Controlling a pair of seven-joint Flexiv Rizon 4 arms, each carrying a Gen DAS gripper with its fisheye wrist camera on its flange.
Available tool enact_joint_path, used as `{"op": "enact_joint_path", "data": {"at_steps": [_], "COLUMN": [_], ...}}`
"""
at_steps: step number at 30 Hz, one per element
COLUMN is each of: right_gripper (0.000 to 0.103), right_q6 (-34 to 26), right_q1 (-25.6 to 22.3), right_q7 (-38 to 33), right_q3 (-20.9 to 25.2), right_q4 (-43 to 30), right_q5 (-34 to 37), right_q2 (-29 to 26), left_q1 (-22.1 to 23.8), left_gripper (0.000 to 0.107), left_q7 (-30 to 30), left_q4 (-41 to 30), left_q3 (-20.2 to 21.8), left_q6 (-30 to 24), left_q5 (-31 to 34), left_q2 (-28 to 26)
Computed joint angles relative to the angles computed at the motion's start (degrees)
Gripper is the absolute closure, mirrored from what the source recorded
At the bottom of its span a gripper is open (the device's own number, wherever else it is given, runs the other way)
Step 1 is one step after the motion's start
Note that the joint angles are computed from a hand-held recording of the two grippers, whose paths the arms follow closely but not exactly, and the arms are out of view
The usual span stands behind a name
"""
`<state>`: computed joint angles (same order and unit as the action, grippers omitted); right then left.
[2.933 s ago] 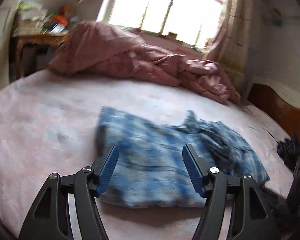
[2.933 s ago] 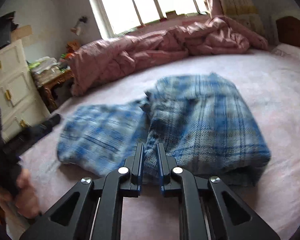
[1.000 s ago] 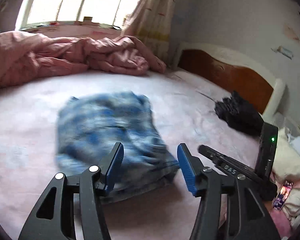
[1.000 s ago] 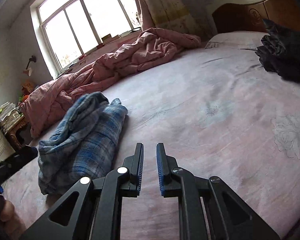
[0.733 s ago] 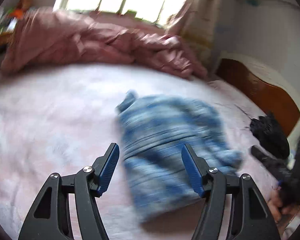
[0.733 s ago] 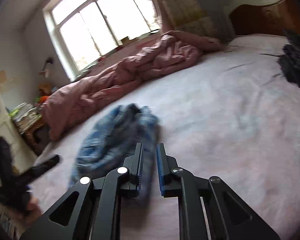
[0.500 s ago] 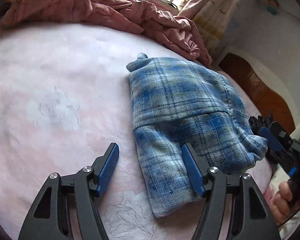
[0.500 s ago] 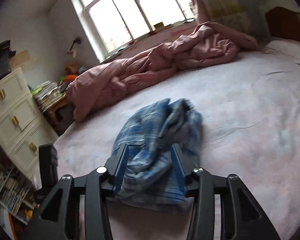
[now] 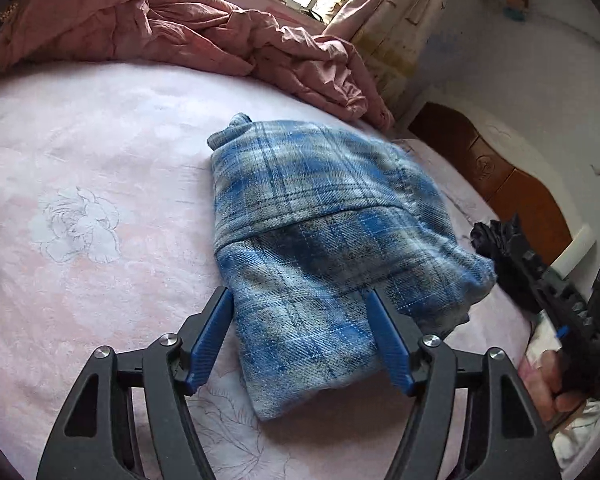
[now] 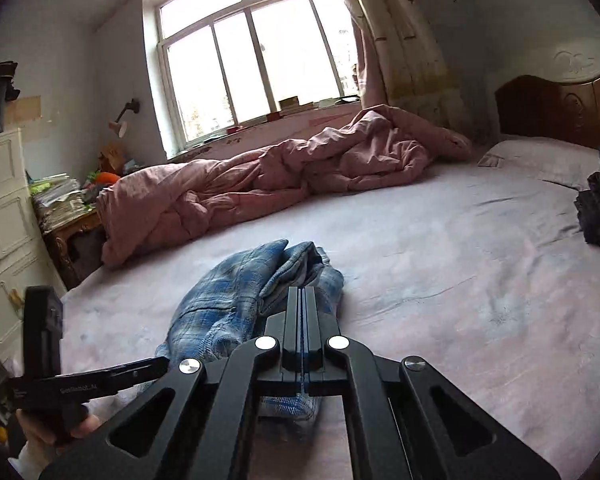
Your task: Fold large clothes
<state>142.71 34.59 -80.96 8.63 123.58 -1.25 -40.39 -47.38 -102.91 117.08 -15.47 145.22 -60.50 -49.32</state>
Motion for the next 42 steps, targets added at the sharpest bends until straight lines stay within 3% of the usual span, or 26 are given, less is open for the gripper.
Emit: {"op": "enact_joint_path", "data": {"at_steps": [2,4,6,8,9,15,17,18,19,22,27,30,34,39,42], "right_gripper": [0.102,0.098,0.087,0.066,0.065,0.065,0.068,0.075,0.098,0.099,0.099,0.099,0.099,0.099,0.094], "right_q6": [-2.03,-5.09,-6.84,-8.61,-9.69,-19.22,-21.76,-22.76,-21.9,-14.73,-6.59,-6.26,-11.29,-13.67,-12.52], "right_q1": [-5.79,-7.51,-8.25,-7.93,-7.21,-3.2,1.88,4.43,6.16,5.65,9.0,7.57,5.17,-5.78,-6.76], "right_q7": [3.6,6.08,7.52,8.13,8.03,7.43,4.99,3.91,3.07,1.25,-5.94,-8.36,-6.0,3.29,5.67], "right_q3": [2.49,3.17,3.67,3.71,3.38,1.52,-2.57,-4.62,-5.86,-4.45,-5.36,-4.14,-3.51,2.79,2.67], "right_q4": [0.64,0.19,-0.95,-2.58,-3.47,-8.92,-10.1,-10.41,-10.52,-9.62,-5.59,-4.08,-5.79,-8.01,-7.95], "right_q5": [-10.43,-14.55,-17.39,-19.3,-19.39,-18.45,-13.53,-10.66,-7.95,-4.25,4.29,4.38,5.74,-6.38,-9.26], "right_q2": [0.14,0.55,0.26,-0.13,-0.29,-1.61,-1.59,-1.49,-1.72,-2.31,0.67,2.19,0.5,-4.97,-5.73], "left_q1": [-1.91,-2.94,-2.63,-1.74,-1.57,-2.22,-2.32,-2.35,-2.15,-2.09,-1.2,0.66,3.13,3.11,2.01], "left_gripper": [0.039,0.039,0.039,0.039,0.039,0.039,0.039,0.039,0.039,0.039,0.037,0.037,0.037,0.037,0.036], "left_q7": [5.92,11.53,12.85,11.71,11.26,14.14,15.83,16.45,16.86,16.02,9.74,5.08,-1.37,-4.68,-3.82], "left_q4": [-2.68,-5.4,-5.88,-5.19,-4.94,-5.91,-6.43,-6.58,-6.83,-5.98,-2.54,-0.55,0.89,0.74,-0.04], "left_q3": [0.12,-0.63,-1.82,-2.47,-2.69,-3.46,-3.99,-4.3,-4.44,-4.65,-4.25,-4.18,-3.39,-1.29,-0.25], "left_q6": [-0.68,0.2,1.64,2.49,2.94,6.26,7.08,7.54,7.85,9.62,12.88,11.4,7.56,4.03,3.36], "left_q5": [-5.41,-10.27,-11.24,-9.88,-9.46,-10.24,-11.14,-11.64,-11.64,-10.53,-6.19,-2.28,3.83,6.97,6.26], "left_q2": [-0.58,-1.4,-1.72,-1.83,-1.91,-2.7,-2.79,-2.83,-2.87,-2.67,-1.43,-0.79,-0.91,-1.37,-1.52]}}
